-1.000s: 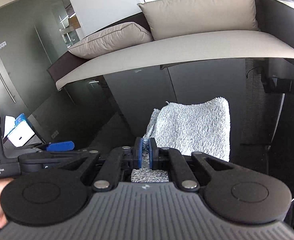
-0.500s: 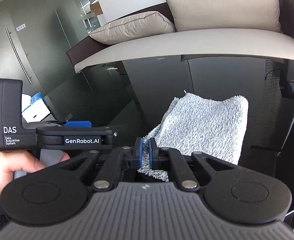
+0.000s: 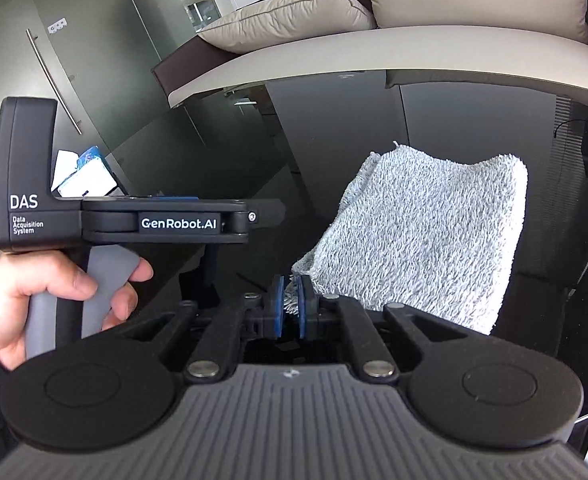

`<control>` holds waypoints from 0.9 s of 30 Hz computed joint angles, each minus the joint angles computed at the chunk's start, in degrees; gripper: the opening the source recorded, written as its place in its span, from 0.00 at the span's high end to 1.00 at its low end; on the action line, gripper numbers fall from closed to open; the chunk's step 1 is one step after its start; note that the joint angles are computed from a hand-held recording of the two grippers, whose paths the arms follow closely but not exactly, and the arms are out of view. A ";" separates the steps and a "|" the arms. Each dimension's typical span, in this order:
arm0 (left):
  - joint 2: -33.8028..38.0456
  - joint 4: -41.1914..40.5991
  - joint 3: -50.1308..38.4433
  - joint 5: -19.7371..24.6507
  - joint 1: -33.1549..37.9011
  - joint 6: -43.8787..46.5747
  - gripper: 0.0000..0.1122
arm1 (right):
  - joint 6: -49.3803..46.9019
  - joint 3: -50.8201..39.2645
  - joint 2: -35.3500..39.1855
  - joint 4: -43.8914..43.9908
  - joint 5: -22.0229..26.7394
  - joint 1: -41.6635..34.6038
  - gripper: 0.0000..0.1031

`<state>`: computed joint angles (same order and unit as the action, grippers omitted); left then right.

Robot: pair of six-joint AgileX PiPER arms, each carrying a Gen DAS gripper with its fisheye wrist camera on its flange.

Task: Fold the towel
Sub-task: 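Lower the folded corner onto the towel and open the right gripper, then close the right gripper on the folded towel's edge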

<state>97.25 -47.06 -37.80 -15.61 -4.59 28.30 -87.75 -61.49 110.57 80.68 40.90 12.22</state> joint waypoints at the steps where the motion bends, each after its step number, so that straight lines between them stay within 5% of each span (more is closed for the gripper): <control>1: 0.04 0.07 0.12 -0.24 -0.09 -0.30 0.09 | -0.33 0.13 -0.22 0.99 0.26 -0.50 0.85; 4: 0.11 0.00 0.04 -0.17 0.38 -0.73 0.09 | -1.14 0.42 -0.63 3.94 -0.22 -1.52 0.75; 11: 0.31 -0.65 0.31 -0.59 0.08 -0.73 0.09 | -2.04 -2.58 0.75 7.87 -6.38 -0.42 0.67; 27: 0.57 3.71 -0.60 1.92 1.53 -2.93 0.09 | 17.19 -19.56 11.11 -9.15 -17.64 7.47 0.67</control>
